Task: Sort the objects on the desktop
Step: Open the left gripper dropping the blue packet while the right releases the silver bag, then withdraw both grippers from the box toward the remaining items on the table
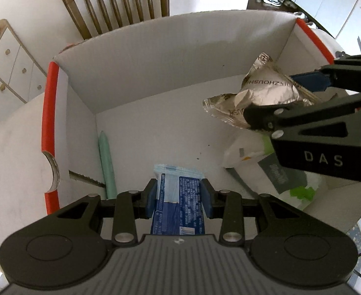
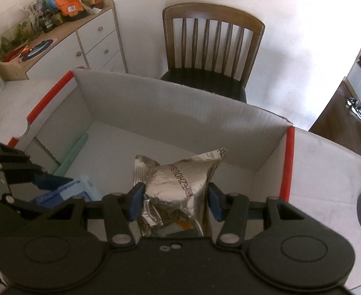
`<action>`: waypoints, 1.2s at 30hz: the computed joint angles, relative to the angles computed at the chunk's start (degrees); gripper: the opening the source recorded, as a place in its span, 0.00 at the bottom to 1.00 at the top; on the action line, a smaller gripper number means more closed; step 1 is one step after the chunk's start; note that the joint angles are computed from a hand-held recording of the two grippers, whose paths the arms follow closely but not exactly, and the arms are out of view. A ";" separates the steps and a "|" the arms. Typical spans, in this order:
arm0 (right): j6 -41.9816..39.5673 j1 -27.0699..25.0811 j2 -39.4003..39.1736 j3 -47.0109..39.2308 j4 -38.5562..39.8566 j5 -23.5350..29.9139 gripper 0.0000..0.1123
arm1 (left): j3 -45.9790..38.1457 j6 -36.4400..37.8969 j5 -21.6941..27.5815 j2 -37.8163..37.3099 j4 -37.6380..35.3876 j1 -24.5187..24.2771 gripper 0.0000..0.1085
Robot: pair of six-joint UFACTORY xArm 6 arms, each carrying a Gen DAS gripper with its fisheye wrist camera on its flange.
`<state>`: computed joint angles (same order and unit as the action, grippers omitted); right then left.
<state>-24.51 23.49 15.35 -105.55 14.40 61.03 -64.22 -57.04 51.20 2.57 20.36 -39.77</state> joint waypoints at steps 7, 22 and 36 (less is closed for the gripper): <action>0.96 0.31 0.57 -0.22 -0.95 -0.79 0.50 | 0.51 0.74 -0.24 -0.31 -2.47 0.88 0.34; -1.00 -1.26 -1.15 -1.44 2.98 1.00 0.59 | 2.61 -5.14 -0.08 -4.57 -0.25 -1.77 0.51; -2.84 -3.71 -9.85 3.38 5.50 3.40 0.59 | 1.81 -10.98 5.34 -11.46 4.91 -6.52 0.51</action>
